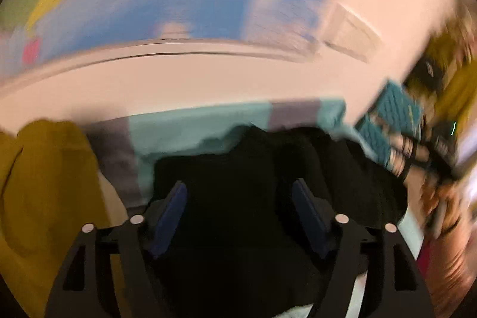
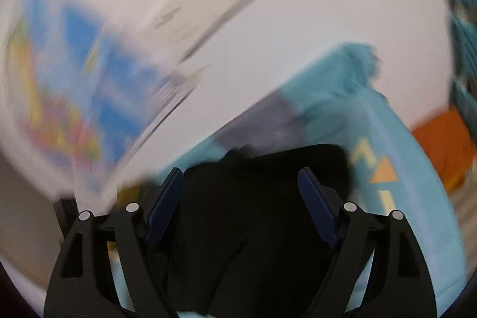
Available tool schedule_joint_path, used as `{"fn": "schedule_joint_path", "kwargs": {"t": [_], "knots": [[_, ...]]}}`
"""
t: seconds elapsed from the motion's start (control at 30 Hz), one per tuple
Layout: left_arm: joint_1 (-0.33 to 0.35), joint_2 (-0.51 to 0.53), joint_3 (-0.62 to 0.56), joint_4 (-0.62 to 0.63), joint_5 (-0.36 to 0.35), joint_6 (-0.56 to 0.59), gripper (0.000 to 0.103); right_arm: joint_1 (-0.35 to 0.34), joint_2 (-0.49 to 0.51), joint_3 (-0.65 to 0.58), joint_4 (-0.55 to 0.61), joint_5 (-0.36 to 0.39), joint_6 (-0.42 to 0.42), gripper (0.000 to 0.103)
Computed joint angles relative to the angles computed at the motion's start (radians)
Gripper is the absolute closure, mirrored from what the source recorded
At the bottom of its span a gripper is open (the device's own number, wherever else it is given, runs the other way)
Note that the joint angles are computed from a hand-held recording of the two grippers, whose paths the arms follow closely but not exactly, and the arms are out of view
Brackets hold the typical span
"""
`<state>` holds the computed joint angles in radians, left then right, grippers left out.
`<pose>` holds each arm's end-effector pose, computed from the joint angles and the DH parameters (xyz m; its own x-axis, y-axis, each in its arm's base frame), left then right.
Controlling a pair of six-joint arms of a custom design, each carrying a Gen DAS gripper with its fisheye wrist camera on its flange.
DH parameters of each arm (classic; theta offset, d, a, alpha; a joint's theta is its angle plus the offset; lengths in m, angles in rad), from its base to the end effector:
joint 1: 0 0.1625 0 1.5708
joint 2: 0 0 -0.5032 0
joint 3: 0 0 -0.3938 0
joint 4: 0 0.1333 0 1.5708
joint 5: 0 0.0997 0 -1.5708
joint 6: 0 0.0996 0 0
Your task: Fold large clothes
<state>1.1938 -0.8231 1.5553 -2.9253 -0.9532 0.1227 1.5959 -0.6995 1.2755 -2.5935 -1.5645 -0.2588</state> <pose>-0.1035 -0.7801 0.2604 -0.8390 0.0789 -0.5383 0.4049 0.7515 -0.5209 0.1552 -0.8446 0.2252 -0.9605 -0.2576 0.1051 -0.2777 0.8644 -0.4191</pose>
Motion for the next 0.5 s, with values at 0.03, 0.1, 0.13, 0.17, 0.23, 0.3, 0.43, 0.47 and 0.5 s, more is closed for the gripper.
{"fn": "schedule_joint_path", "kwargs": {"t": [0.03, 0.1, 0.13, 0.17, 0.23, 0.3, 0.43, 0.47, 0.5], "knots": [[-0.011, 0.009, 0.006, 0.009, 0.006, 0.028, 0.029, 0.017, 0.001, 0.009, 0.012, -0.029, -0.058, 0.024], [-0.03, 0.042, 0.003, 0.027, 0.041, 0.075, 0.028, 0.053, 0.014, 0.019, 0.041, -0.101, -0.173, 0.025], [-0.034, 0.058, -0.004, 0.04, 0.046, 0.092, 0.028, 0.076, 0.029, 0.03, 0.031, -0.17, -0.242, 0.026], [-0.035, 0.072, -0.012, 0.053, 0.044, 0.103, 0.028, 0.087, 0.041, 0.034, 0.028, -0.207, -0.279, 0.026], [-0.033, 0.104, -0.038, 0.086, 0.05, 0.102, 0.028, 0.101, 0.074, 0.027, 0.044, -0.265, -0.322, 0.028], [-0.029, 0.133, -0.075, 0.134, 0.081, 0.081, 0.036, 0.104, 0.104, 0.01, 0.059, -0.316, -0.339, 0.041], [-0.001, 0.155, -0.127, 0.17, 0.091, 0.024, 0.091, 0.087, 0.122, -0.016, 0.071, -0.284, -0.323, 0.094], [0.002, 0.15, -0.127, 0.161, 0.088, 0.01, 0.093, 0.083, 0.119, -0.017, 0.065, -0.267, -0.311, 0.097], [0.006, 0.145, -0.129, 0.152, 0.082, -0.008, 0.095, 0.083, 0.113, -0.015, 0.043, -0.248, -0.301, 0.098]]}}
